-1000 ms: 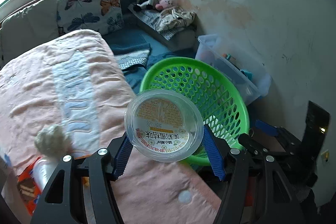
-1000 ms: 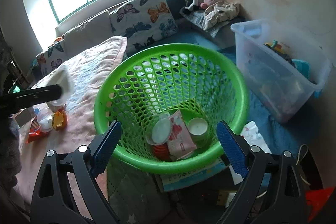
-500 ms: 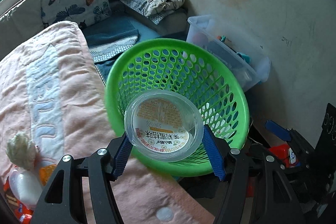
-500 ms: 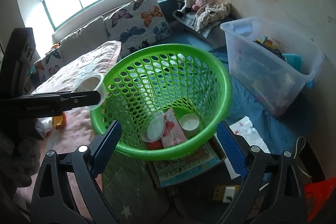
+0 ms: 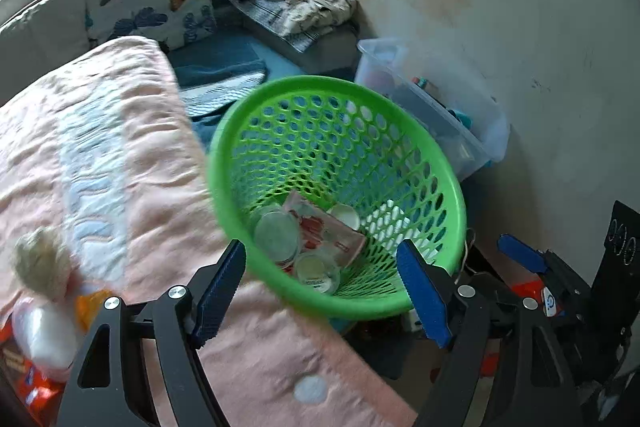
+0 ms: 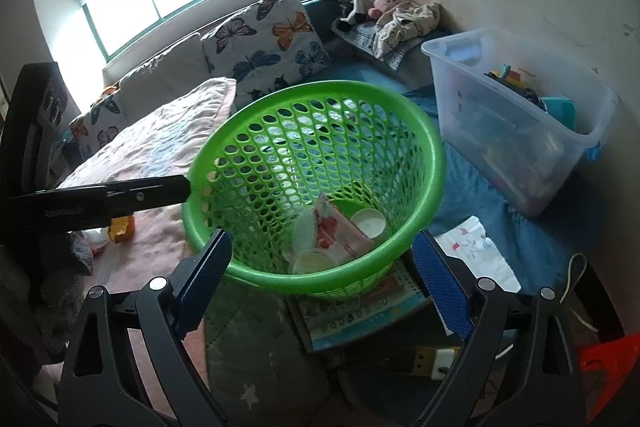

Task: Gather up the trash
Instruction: 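Move both tools back over the bed toward the orange peel and wrapper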

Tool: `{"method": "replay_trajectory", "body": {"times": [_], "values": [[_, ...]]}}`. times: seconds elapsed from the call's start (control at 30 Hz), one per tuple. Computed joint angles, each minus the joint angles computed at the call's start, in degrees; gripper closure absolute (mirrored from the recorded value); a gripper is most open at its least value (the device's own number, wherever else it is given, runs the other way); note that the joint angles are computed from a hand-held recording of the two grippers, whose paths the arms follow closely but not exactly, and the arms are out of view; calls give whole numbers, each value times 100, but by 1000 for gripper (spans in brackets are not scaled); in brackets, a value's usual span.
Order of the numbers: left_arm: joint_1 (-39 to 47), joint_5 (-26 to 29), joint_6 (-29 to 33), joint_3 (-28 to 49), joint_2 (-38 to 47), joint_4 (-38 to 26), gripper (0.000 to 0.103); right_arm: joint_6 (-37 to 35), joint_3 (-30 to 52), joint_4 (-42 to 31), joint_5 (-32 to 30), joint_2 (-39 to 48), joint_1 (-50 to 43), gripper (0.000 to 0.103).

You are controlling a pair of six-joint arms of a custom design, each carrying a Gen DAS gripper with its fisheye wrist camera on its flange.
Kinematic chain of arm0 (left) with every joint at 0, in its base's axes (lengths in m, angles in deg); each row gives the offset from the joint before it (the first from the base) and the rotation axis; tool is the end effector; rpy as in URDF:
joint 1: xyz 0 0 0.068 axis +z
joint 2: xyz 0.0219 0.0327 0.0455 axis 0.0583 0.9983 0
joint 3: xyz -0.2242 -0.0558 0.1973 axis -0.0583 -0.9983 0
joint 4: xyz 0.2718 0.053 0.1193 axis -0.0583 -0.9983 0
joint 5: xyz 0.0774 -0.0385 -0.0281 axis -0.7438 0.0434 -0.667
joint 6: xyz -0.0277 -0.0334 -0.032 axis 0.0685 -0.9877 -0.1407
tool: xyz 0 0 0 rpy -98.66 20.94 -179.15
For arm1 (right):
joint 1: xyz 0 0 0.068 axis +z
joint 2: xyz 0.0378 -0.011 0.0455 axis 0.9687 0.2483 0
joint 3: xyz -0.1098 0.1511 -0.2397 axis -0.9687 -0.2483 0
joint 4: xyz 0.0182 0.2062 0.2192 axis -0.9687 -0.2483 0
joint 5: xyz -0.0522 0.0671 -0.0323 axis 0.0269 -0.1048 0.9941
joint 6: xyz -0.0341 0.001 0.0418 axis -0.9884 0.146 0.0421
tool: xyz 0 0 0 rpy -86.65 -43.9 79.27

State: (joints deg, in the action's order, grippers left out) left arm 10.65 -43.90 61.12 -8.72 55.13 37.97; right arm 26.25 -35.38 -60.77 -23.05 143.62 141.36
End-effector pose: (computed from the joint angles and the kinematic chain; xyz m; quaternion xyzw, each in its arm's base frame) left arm 0.3095 0.0190 0.1200 0.3054 0.8941 -0.2215 0.2412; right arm 0.1283 0.2243 0.1027 0.1746 0.8932 0.0693 0.4086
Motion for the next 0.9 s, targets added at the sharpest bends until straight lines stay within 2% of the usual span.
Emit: {"method": "replay_trajectory", "body": {"times": [0.17, 0.37, 0.7, 0.9], "values": [[672, 99, 356, -124, -276, -30, 28, -157, 241, 89, -77, 207, 52, 12], [1574, 319, 757, -24, -234, -176, 28, -579, 606, 347, -242, 514, 72, 12], [2930, 465, 1093, 672, 455, -464, 28, -1691, 1560, 911, -914, 1335, -73, 12], [3444, 505, 1129, 999, 764, -483, 28, -2155, 2209, 1077, -1391, 1873, -210, 18]]}}
